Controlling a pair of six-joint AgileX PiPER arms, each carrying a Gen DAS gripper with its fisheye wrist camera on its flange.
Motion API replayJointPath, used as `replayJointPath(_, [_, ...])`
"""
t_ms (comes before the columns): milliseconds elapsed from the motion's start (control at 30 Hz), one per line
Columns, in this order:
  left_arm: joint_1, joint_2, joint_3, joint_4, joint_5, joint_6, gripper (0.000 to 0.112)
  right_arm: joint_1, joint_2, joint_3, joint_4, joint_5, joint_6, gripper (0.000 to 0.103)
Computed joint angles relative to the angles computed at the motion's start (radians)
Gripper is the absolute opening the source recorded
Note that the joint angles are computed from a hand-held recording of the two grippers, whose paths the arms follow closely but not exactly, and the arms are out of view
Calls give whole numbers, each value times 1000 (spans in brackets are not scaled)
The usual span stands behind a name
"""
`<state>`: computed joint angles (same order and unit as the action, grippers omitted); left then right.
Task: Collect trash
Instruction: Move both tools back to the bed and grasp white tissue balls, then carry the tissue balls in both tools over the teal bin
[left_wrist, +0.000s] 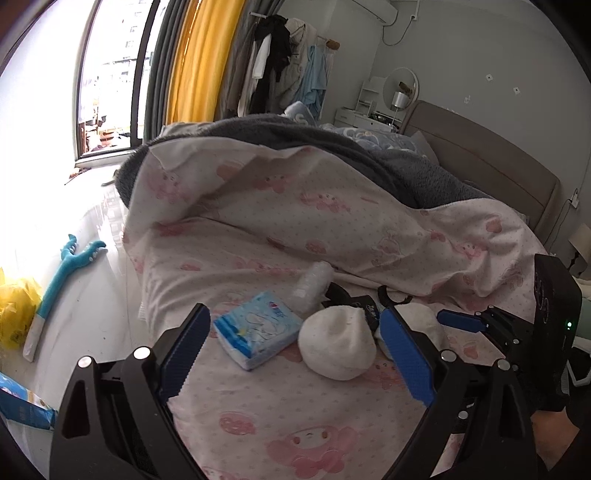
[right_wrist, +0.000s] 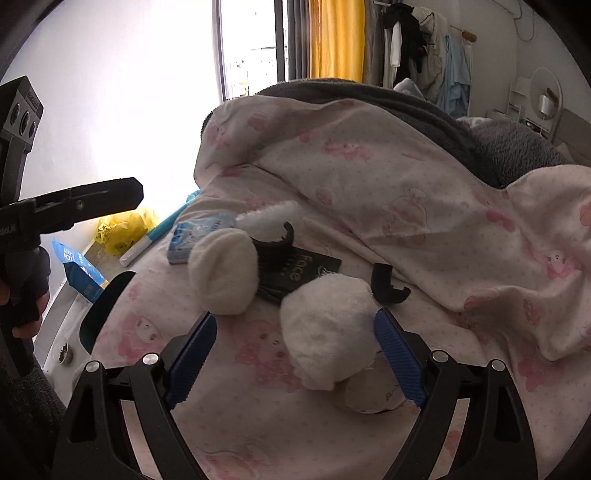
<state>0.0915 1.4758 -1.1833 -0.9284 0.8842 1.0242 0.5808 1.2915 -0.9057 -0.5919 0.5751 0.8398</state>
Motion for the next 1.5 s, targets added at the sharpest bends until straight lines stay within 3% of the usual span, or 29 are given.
replayJointPath(500, [-128,21,33,52,-77,-35,95,-176,64,-20,281,-80,-307,87])
replayJointPath(700, [-167,22,49,64,-107,-18,92,-198,91,-34,362,-73,-398,60])
replayJointPath(800, [-178,35,45,81,-104,-31,88,-208,85,-36,405,-78,-441,51])
replayJointPath(1167, [-179,105,13,104,-72,-124,77,-265,-41,4,482,-114,-456,50])
replayJointPath(1433, [-205,137,1,121,-74,-163,70,-352,-117,45,766,-159,-656,50])
replayJointPath(1500, [-206,137,1,136,-79,-182,67,-346,-114,38,766,-158,-655,50])
